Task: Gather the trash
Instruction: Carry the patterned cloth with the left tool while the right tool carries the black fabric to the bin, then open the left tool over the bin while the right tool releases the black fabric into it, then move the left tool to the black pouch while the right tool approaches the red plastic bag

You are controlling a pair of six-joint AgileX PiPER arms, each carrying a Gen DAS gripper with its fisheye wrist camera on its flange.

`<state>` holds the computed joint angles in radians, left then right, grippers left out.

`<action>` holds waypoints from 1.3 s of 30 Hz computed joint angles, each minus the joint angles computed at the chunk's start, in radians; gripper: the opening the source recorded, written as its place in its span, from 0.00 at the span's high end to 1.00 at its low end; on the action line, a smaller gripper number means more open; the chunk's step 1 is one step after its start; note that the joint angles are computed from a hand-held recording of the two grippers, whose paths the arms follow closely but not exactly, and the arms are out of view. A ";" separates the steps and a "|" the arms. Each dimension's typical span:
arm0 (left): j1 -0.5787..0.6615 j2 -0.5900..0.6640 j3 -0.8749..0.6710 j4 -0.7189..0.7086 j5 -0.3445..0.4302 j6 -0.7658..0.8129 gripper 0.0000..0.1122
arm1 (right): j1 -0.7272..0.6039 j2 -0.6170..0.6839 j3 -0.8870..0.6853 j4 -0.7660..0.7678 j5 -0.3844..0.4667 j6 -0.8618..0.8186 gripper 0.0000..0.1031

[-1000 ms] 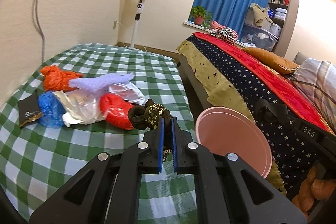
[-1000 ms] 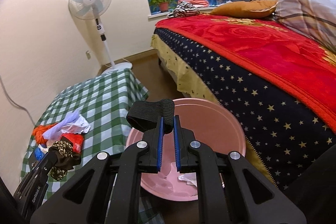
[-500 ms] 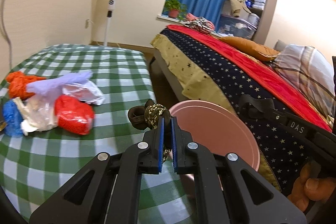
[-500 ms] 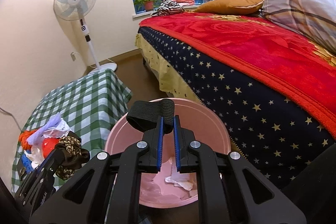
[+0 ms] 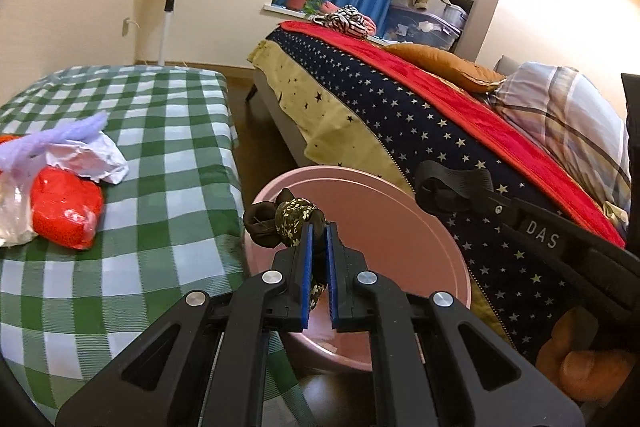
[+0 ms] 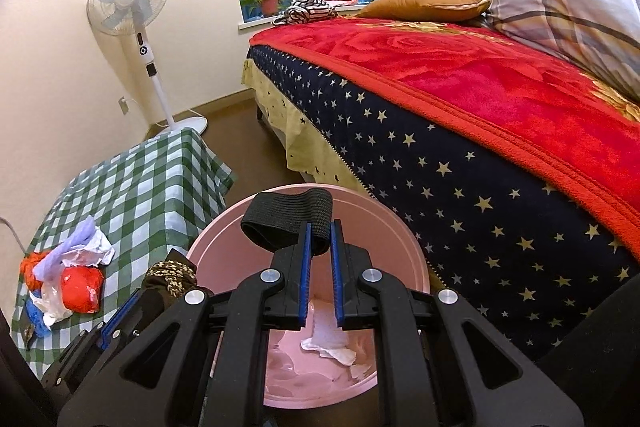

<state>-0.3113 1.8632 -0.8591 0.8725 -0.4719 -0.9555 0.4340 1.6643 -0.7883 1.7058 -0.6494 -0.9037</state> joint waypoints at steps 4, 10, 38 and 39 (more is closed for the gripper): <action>0.011 0.018 -0.022 0.077 -0.024 -0.078 0.94 | -0.001 0.006 -0.004 0.002 -0.003 0.002 0.90; 0.029 0.031 -0.035 0.132 -0.040 -0.164 0.74 | -0.001 -0.005 0.010 0.003 -0.019 0.036 0.72; 0.313 -0.180 0.159 -0.004 -0.021 -0.024 0.74 | 0.173 0.026 -0.049 -0.084 -0.044 0.052 0.61; 0.326 -0.182 0.164 -0.034 -0.015 -0.002 0.74 | 0.177 0.032 -0.058 -0.090 -0.038 0.054 0.61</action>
<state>0.0145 1.6817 -0.6956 0.8384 -0.4867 -0.9573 0.6113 1.6963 -0.8466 1.6157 -0.6875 -0.8494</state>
